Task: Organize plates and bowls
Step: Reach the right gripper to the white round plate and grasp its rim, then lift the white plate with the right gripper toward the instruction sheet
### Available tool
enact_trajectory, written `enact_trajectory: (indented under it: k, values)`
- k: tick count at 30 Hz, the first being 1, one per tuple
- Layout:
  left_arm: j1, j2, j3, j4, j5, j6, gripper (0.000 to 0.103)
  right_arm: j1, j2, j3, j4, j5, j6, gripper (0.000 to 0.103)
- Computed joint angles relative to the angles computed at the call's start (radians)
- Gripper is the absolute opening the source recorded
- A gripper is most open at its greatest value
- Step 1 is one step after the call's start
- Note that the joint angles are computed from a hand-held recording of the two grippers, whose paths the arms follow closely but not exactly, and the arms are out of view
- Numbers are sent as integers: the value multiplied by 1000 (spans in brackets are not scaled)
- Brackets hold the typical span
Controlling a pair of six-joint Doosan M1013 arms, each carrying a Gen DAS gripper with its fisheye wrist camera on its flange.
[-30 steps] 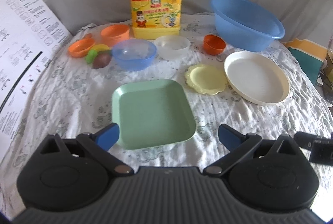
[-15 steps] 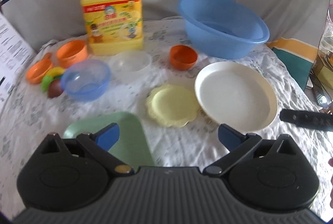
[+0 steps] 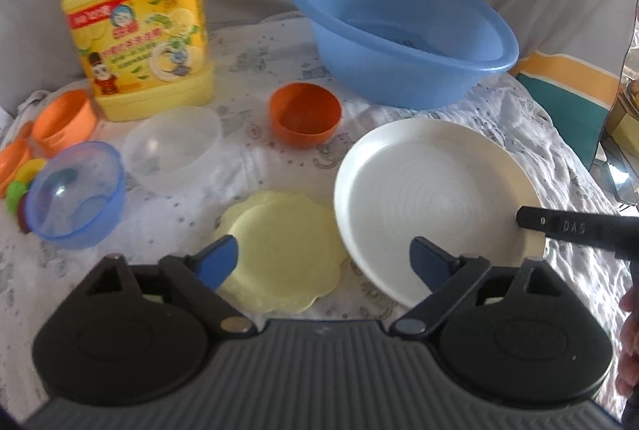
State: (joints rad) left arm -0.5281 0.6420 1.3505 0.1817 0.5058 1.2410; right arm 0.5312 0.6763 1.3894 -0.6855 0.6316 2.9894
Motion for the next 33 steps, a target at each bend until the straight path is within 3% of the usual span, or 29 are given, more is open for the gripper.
enact_trajectory:
  k: [15,21,24,27,33]
  values:
    - [-21,89,-114,-177,61,266,43,4,-50,96,-82,-31,101,7]
    - [-24,102,-127,-185,66,285,43,-2,-50,96,-92,-49,90,11]
    - [-29,103,-127,-135,66,246,51,-9,-44,97,-124,-68,126,14]
    - [-35,103,-126,-129,59,260,50,-7,-34,87,-163,-59,153,16]
    - [-38,91,-125,-100,98,227,44,1,-44,86,-105,-37,122,16]
